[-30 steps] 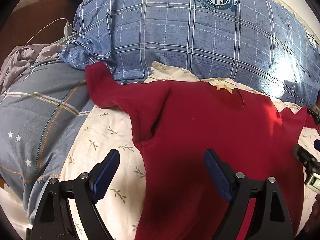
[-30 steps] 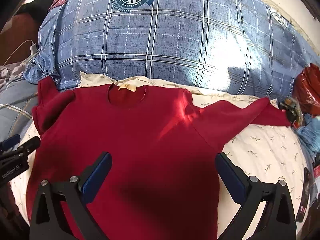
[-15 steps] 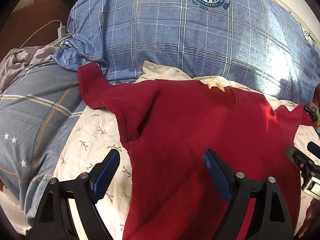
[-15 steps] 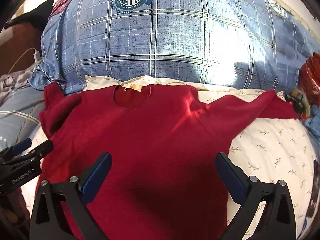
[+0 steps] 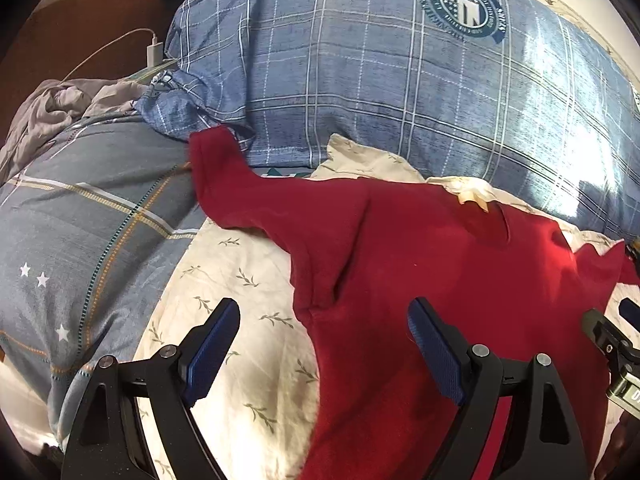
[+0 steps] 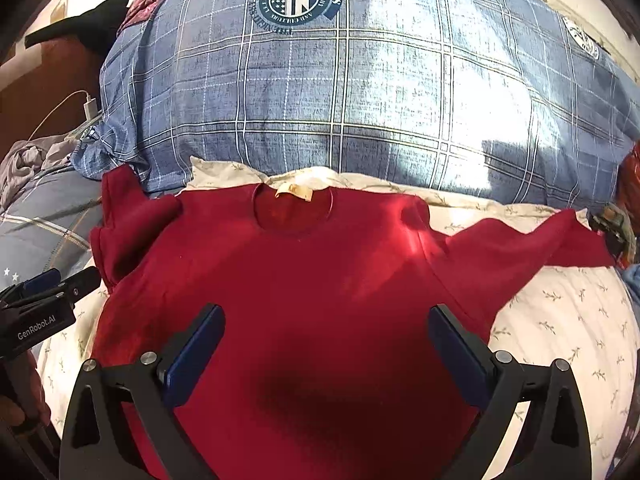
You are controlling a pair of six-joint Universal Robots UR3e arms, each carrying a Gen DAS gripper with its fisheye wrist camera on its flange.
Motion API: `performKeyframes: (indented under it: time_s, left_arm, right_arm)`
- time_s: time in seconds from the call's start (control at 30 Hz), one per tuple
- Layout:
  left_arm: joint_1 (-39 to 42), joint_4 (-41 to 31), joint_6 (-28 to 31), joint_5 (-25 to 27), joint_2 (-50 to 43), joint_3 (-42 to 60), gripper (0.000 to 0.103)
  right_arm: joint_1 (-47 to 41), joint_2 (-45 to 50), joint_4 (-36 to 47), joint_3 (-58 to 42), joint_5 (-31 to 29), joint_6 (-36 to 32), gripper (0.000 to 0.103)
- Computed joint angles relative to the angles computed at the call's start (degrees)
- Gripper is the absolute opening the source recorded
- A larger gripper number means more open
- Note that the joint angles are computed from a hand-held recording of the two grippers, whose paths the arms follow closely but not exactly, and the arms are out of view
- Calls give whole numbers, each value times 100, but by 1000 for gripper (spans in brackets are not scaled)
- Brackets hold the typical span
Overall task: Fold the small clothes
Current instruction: 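Position both tools over the sweater body near its hem, then grasp the sleeve nearest the left tool and lift it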
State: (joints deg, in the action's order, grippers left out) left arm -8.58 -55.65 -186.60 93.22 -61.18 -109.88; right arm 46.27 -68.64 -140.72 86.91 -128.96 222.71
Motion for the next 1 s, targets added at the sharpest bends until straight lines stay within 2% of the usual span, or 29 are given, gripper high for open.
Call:
performKeyframes:
  time_s: [0.23,0.4,0.57,0.7,0.9,1.0]
  left_arm:
    - [352,190,109,-217,-285,41,86]
    - [1199,138,367,-741,-313,78,86]
    - [1927,433,483,-883,-637,241,86]
    - [2415,843,244,-949,-1580,697,85]
    - [2329,1302,-314,-840,-3241,1554,85]
    - [2207,1552,-339,-700,-4039,2038,83]
  right_arm:
    - [-122,79,-145,106,206,5,101]
    - [-225,21,-343,299,314,-14,101]
    - [-326,-3,-552,467,451,-56,101]
    - [-423,-11,-779,617,601,-81,101]
    - [-530,96,-913,648,791,-129,102]
    - [-605,131,-1011,686,939,-231,102]
